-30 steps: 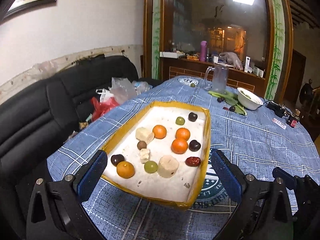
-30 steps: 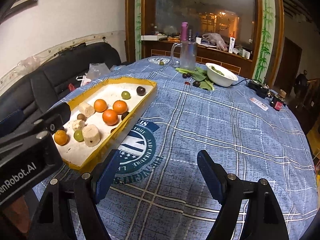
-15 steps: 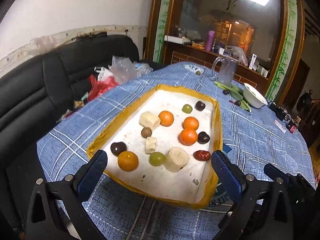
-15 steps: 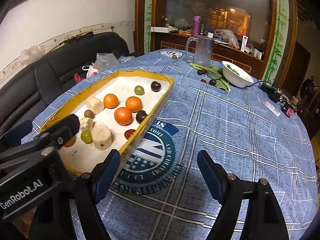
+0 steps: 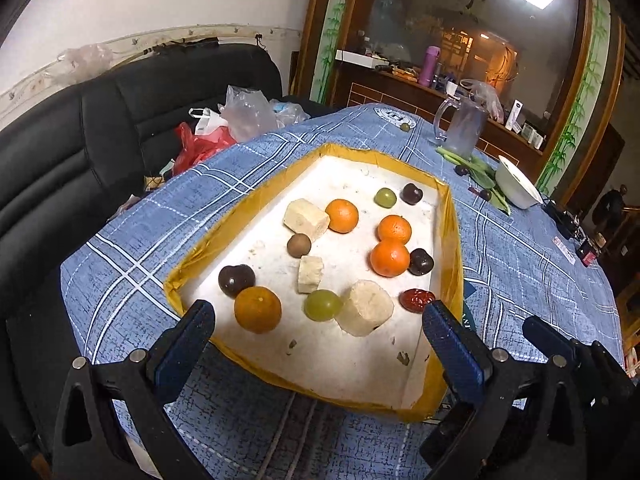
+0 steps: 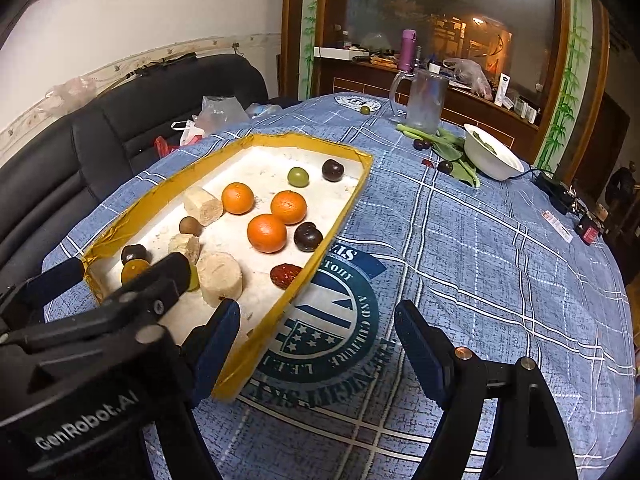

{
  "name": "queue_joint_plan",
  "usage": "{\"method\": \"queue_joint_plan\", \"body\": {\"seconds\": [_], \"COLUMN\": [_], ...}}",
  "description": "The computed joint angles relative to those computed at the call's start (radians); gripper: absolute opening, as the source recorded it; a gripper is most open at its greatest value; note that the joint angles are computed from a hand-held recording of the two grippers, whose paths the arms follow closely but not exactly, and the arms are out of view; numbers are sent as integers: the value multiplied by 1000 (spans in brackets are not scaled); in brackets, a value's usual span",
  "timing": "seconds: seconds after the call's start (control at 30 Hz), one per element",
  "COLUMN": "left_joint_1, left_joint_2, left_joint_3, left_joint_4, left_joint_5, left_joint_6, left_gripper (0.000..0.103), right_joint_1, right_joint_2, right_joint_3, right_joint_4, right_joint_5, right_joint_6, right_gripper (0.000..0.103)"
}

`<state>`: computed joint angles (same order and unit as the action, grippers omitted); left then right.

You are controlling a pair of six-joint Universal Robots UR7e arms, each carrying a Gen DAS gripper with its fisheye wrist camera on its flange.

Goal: Organize fruits

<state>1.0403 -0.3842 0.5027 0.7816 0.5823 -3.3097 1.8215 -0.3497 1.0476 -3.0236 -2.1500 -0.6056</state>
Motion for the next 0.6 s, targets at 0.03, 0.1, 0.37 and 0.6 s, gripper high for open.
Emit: {"method": "queue_joint_plan", "body": {"seconds": [0.03, 0.1, 0.37, 0.6], "left_joint_1": [1, 1, 6, -17], "left_joint_2": [2, 4, 40, 81], "left_joint_3": [-4, -7, -72, -137], "left_joint_4": [6, 14, 89, 151], "left_joint_5": [4, 12, 46, -40], "left_joint_6": [-5, -11, -46, -55], "left_gripper": [103, 103, 103, 103], "right_joint_1": [0, 1, -2, -6], "right_joint_2": [0, 1, -2, -20], "right_joint_3": [0, 0, 11, 38], "right_joint_4": [-1, -4, -16, -23], "right_joint_5": [2, 3, 5, 15], "right_joint_6": [-2, -6, -2, 8], "right_gripper": [83, 83, 83, 83]}}
